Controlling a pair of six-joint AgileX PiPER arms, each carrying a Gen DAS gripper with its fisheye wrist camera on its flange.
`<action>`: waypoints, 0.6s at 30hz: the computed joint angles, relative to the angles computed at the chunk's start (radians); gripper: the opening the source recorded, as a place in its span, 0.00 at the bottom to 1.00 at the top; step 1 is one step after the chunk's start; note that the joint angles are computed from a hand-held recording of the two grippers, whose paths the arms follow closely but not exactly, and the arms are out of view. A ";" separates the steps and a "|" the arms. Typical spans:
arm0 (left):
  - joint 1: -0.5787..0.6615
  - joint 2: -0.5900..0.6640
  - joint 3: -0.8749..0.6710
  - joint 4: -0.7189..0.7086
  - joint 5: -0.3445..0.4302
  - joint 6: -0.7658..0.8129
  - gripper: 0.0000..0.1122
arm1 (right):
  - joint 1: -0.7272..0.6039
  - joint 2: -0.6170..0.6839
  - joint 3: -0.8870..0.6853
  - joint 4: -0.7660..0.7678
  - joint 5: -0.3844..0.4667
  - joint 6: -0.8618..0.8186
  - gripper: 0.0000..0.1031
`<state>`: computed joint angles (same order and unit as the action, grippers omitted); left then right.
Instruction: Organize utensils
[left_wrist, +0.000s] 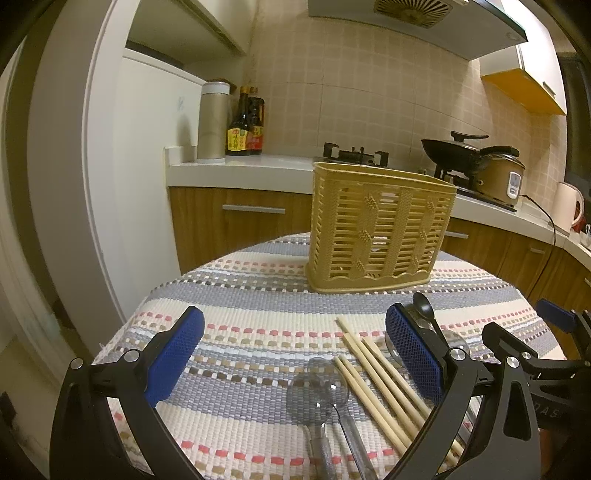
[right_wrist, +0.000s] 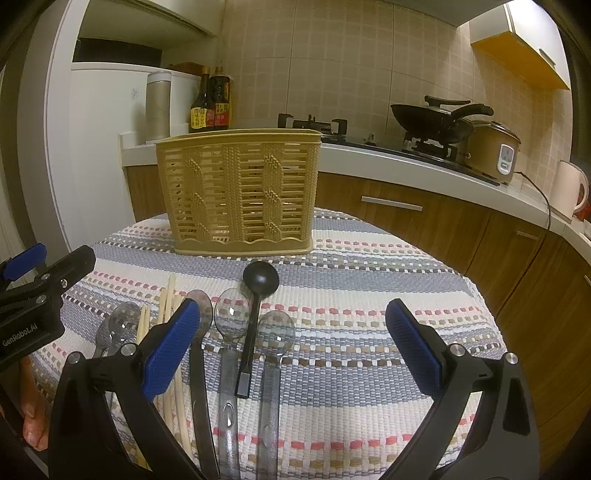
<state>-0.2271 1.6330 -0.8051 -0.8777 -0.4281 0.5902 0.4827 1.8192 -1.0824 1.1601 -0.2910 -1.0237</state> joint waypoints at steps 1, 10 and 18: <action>-0.001 0.000 -0.001 -0.006 0.001 0.004 0.85 | 0.000 0.001 -0.001 0.001 0.000 -0.001 0.93; 0.007 0.003 -0.012 -0.017 0.020 0.010 0.85 | -0.001 0.003 -0.006 0.018 0.004 -0.018 0.93; 0.010 0.006 -0.015 -0.019 0.025 0.013 0.85 | -0.003 0.003 -0.008 0.025 0.006 -0.027 0.93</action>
